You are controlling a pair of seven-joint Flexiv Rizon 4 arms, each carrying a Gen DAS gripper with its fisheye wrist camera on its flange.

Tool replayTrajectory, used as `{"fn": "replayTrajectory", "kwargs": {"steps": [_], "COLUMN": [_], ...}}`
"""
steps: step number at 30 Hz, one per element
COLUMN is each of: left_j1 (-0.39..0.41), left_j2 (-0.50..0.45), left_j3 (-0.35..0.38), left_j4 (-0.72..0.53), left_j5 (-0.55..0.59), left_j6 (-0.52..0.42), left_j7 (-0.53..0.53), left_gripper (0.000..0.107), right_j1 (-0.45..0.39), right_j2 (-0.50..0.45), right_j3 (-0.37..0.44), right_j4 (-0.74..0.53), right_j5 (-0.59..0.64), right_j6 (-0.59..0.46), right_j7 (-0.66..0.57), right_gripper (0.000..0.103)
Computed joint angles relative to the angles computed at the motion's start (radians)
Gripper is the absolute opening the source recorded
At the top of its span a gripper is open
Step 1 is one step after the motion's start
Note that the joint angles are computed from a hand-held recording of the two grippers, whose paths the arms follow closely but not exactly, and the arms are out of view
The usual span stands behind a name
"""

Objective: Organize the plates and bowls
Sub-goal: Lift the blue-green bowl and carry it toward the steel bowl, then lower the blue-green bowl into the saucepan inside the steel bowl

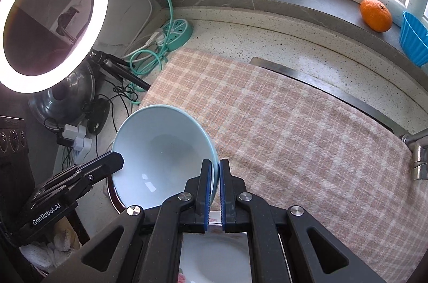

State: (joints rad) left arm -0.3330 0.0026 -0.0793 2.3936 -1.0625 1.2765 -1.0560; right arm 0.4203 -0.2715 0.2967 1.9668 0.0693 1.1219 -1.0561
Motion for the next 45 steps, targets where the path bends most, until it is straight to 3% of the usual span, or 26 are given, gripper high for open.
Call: {"fn": "replayTrajectory", "kwargs": {"steps": [19, 45], "left_j1": [0.048, 0.098], "left_j2": [0.097, 0.064], "left_j3": [0.079, 0.08], "left_j4": [0.136, 0.168], "left_j5": [-0.034, -0.069], "left_j6": [-0.028, -0.051], "left_j7": [0.049, 0.104], "left_gripper": [0.006, 0.006], "right_j1": [0.109, 0.163], "right_j2": [-0.085, -0.166], "right_j3": [0.024, 0.011], "right_j4": [-0.061, -0.106], "right_j5": [-0.067, -0.154], "right_j6": [-0.016, -0.047], "right_j7": [0.076, 0.152], "right_gripper": [0.005, 0.005]}}
